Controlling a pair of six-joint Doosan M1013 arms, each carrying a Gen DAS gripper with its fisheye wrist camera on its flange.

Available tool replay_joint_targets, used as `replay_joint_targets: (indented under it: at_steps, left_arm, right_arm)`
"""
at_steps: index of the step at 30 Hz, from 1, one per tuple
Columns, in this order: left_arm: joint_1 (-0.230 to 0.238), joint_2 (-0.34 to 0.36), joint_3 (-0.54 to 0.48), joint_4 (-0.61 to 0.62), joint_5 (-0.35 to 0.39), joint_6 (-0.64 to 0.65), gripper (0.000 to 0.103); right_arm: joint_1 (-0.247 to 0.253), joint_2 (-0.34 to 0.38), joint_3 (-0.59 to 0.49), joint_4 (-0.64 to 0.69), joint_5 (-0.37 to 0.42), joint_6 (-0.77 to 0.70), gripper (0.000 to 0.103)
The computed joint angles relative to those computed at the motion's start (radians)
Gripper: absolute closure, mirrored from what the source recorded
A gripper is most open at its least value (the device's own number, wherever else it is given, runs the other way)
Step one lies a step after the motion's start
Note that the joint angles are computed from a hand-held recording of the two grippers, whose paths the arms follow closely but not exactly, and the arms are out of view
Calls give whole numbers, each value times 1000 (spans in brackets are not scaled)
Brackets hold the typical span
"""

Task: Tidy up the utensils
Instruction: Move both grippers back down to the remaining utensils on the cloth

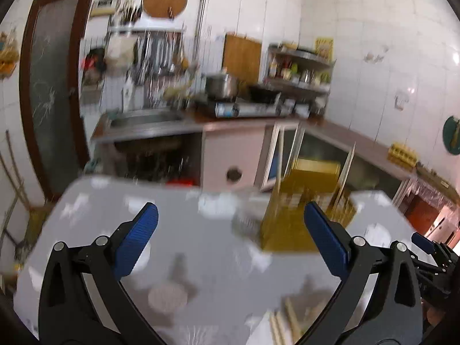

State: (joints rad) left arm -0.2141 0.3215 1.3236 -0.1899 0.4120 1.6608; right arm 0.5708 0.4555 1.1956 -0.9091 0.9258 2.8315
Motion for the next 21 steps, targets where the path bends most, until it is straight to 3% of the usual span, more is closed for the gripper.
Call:
replay_joint_targets:
  at_steps: [5,12,18,21]
  left_arm:
    - [2,22,28,-18,154,42,5]
    - [-11,29,72,53,188,2,5]
    - [-32,37,96,82,224,-18,6]
    - [-43,42,102,102,241,-32,13]
  right_arm:
    - [9,5,50,108,2,-26,33]
    - [14,17,74,209,0,-54,33]
    - [20,12,87,179,44,-12,33]
    - [15,4,99,183,41,6,33]
